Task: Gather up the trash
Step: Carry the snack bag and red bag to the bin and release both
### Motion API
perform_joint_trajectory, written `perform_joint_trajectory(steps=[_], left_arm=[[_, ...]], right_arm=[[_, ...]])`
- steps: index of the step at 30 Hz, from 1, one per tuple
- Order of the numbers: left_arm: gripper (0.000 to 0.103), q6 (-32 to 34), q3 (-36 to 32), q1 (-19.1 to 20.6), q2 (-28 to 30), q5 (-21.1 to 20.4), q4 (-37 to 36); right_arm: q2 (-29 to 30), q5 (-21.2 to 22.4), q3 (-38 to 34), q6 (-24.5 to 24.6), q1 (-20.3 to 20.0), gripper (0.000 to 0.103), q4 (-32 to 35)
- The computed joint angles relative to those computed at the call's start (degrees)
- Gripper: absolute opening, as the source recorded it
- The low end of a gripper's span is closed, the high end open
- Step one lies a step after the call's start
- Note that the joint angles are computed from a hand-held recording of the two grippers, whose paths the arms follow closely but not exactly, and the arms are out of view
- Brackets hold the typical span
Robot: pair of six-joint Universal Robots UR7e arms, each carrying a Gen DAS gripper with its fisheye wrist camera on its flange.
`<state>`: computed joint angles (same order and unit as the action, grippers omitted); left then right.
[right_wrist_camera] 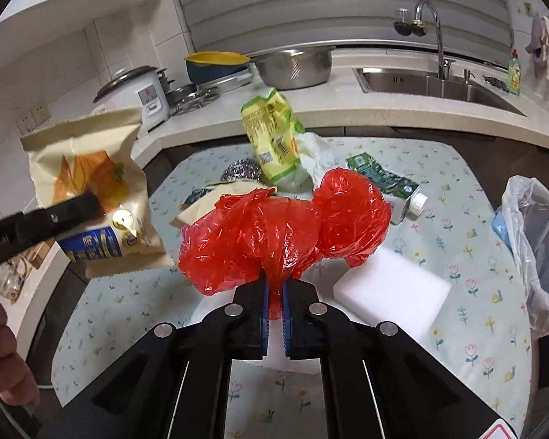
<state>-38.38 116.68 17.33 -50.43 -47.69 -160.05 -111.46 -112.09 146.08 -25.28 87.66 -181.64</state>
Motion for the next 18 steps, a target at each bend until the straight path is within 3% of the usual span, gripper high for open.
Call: perform_joint_trajectory(steps=[8,12,18], left_arm=[[0.011,3.16,-5.67,-1.77,6.14,-3.21,-0.94],[0.011,4.7,-9.24,-2.49,9.81,-5.12,-1.08],[0.011,7.17,-15.44,-3.43,15.7,-8.2,-0.51]], right_arm=[[-9.86,2.67,-0.54,-1.79,-4.69,0.005,4.08],[-14.97,6.44,-1.12,-3.11,-10.58,0.005,6.68],[-22.95,15.31,-2.11,-5.18,-23.08,0.005,11.22]])
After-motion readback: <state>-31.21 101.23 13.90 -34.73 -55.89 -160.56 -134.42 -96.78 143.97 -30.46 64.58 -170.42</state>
